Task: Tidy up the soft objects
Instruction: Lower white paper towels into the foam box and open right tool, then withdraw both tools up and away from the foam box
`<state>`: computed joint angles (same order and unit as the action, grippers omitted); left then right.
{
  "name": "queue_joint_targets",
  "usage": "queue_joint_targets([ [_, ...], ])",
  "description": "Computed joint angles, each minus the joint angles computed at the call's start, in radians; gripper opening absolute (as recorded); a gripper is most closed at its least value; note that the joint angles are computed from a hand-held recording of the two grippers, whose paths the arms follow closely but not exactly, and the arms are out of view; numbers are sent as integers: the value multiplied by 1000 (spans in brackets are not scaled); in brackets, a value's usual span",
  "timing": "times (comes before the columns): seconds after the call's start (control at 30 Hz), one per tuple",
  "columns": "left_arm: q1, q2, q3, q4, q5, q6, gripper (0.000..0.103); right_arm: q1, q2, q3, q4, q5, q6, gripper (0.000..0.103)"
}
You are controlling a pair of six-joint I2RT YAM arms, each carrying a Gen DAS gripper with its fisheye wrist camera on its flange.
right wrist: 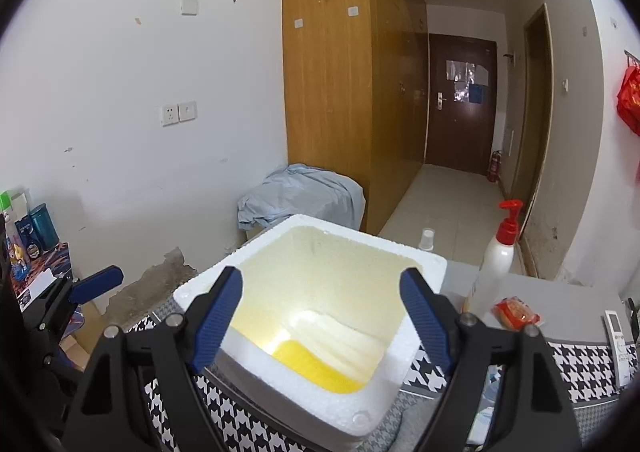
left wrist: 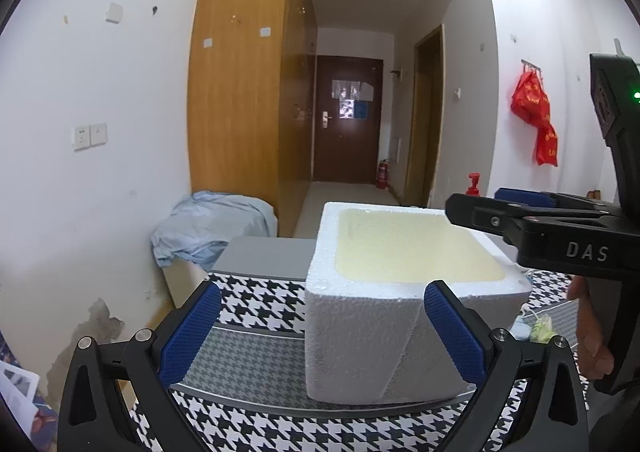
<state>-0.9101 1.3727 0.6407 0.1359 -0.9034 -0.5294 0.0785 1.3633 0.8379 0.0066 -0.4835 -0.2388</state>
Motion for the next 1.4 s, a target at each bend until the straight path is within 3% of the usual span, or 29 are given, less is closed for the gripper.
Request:
queue_joint_targets([
  [0.3,-18,3,7,-23,-33,-73,102,-40,-34,-22,0,-27,-4,84],
  [0.53,-48,50,74,-109,-44,-77,102,-93,-81,-71,12,-71,-10,84],
  [1.1,-105,139,130,-54,-67,-44,102,-247,-202,-162,27,-186,-39,84],
  [1.4,-118,165,143,-37,-77,-58,102,-342,-240,-230,86,-285,-50,97],
])
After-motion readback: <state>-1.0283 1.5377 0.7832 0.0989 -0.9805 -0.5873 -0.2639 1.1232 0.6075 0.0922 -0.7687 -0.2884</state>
